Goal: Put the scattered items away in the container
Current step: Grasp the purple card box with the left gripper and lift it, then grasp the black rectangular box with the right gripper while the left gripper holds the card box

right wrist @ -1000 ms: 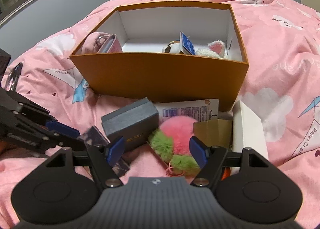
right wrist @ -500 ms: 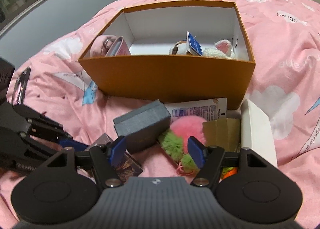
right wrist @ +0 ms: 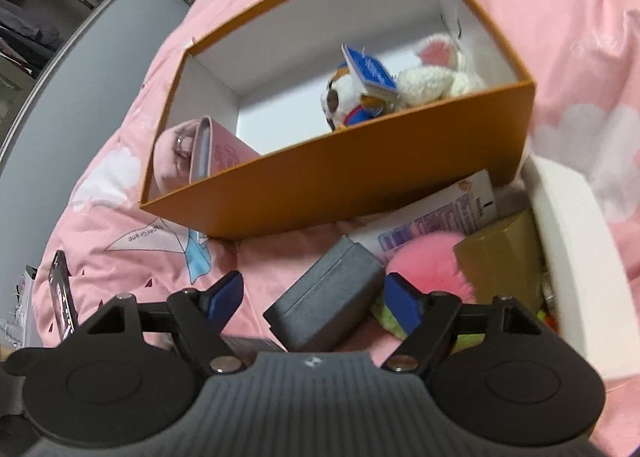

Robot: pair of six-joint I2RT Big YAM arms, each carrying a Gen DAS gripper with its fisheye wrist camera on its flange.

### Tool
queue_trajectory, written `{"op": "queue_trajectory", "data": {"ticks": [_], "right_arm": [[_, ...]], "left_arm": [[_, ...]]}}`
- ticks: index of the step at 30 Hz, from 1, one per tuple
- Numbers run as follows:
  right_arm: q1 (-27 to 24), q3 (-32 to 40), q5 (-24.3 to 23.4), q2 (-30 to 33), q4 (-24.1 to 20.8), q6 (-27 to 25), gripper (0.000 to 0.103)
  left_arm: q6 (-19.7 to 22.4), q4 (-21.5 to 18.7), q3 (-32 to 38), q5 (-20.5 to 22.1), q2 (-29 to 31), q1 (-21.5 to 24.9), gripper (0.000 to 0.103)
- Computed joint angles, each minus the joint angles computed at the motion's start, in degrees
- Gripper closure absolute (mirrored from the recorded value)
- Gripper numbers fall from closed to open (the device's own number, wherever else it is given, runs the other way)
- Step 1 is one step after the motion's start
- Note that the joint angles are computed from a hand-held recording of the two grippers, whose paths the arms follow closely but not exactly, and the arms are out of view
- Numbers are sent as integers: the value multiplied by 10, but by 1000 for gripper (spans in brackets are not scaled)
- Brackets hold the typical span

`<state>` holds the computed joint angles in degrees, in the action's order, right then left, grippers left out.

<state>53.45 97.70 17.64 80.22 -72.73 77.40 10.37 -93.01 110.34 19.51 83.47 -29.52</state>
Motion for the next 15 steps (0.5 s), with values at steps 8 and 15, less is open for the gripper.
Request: {"op": "queue_trajectory", "data": {"ticks": [8,15], "right_arm": [[-6,-16,-32,3,1,15,31],[13,-10,-22,3,-10,-47,45]], "left_arm": [[-13,39,-16,-71,1,-14,77],[-28,38,-30,-60,8,-10,77]]}}
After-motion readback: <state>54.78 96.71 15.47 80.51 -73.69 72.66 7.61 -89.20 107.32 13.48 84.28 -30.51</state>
